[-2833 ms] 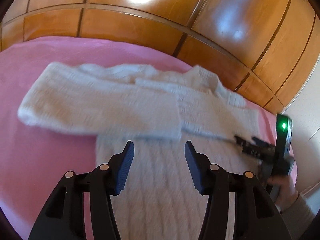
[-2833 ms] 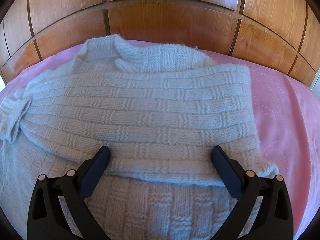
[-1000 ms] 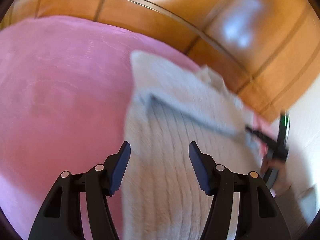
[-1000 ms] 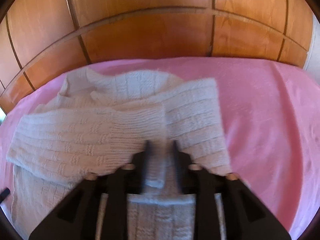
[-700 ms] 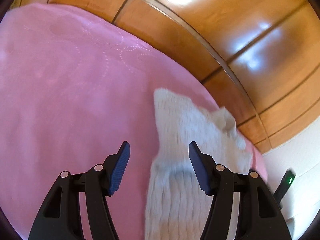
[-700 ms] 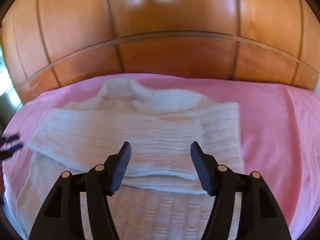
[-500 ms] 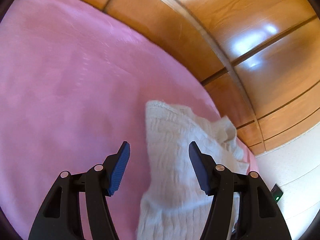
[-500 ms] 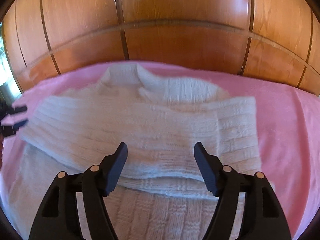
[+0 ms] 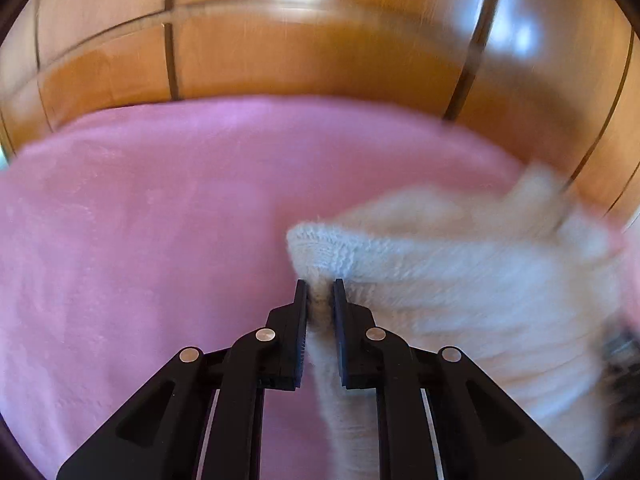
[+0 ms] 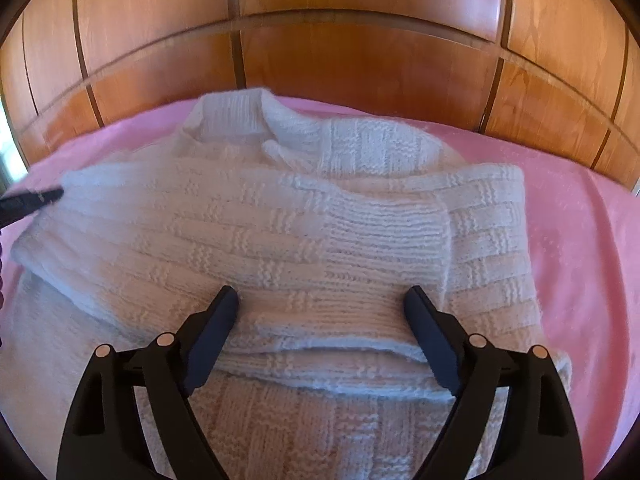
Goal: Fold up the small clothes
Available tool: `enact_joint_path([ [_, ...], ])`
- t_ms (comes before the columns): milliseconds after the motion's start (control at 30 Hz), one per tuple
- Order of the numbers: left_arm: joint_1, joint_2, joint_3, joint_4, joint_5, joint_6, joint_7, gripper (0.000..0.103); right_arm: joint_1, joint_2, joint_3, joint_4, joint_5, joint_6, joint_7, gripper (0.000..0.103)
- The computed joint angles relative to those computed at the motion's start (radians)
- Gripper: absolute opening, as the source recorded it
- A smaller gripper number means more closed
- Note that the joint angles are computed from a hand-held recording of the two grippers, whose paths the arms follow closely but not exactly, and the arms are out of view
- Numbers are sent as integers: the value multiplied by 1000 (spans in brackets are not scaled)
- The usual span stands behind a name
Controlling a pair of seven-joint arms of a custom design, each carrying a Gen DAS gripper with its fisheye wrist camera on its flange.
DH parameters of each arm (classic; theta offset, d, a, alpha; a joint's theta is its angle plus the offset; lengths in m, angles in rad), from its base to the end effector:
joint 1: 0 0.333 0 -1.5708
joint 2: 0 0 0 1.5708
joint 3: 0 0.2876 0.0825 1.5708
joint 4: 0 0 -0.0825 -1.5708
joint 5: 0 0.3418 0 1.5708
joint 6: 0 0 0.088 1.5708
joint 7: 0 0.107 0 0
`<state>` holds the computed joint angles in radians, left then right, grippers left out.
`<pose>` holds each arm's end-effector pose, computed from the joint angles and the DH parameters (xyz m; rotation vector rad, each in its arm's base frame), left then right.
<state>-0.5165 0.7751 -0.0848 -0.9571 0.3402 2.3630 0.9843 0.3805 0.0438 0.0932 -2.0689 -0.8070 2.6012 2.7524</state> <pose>0.6310 -0.3959 0.4743 -1.7500 2.0055 -0.7832 0.4875 0.2658 0.4527 -1.7164 1.9080 -0.7300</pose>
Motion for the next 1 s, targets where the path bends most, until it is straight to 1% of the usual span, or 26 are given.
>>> enact_joint_path([
  [33,-19,-11,19,-14,39,-2,-30,16,1,1,0,2,-3,-6,2,87],
  [100,-55,-69,61,-81,74,2,-94,17,0,0,-2,-3,-6,1,8,87],
  [133,-59,-122,57,-154,110,35,-150,17,-2,-1,-3,-6,-4,7,10,88],
  [167,-58,-178,50,-240,135,95,-180,17,-4,-3,-4,-10,-1,13,11,88],
  [233,-56,-270,22,-381,177,176,-197,17,-6,-5,-4,-14,-2,18,14,88],
  [267,-52,-304,1,-431,185,191,-189,17,-6,-7,-3,-14,-3,16,14,88],
  [300,-49,-321,-23,-462,187,189,-163,22,-6,-8,-2,-15,-3,14,15,89],
  [333,-52,-321,-32,-466,195,174,-154,26,-7,-9,-2,-16,-6,13,17,89],
  [367,-65,-307,-34,-450,211,129,-149,27,-6,-10,0,-15,-6,10,17,89],
  [433,-69,-267,-43,-408,207,63,-136,28,-8,-9,0,-17,0,15,14,89],
  [500,-70,-253,-32,-404,223,70,-163,28,-11,-9,-2,-19,11,25,7,90],
  [567,-91,-229,-22,-358,246,22,-173,28,-13,-10,-2,-21,10,30,9,90],
  [667,-95,-276,-25,-415,264,42,-224,28,-16,-10,-4,-23,12,39,7,90],
  [733,-94,-335,-32,-503,278,75,-278,28,-17,-11,-5,-25,13,43,7,90],
  [767,-89,-354,-40,-528,280,79,-294,28,-18,-11,-5,-25,13,43,7,90],
  [800,-82,-372,-50,-554,277,88,-307,30,-18,-13,-4,-27,11,43,8,90],
  [833,-70,-399,-63,-594,266,106,-317,36,-19,-13,-4,-28,11,44,8,90],
  [867,-60,-406,-71,-608,261,118,-320,45,-19,-14,-4,-28,11,44,9,90],
  [900,-62,-436,-71,-651,282,133,-347,47,-19,-13,-4,-28,10,43,8,90],
  [1000,-66,-471,-78,-699,342,134,-396,47,-19,-14,-2,-27,7,38,10,90],
])
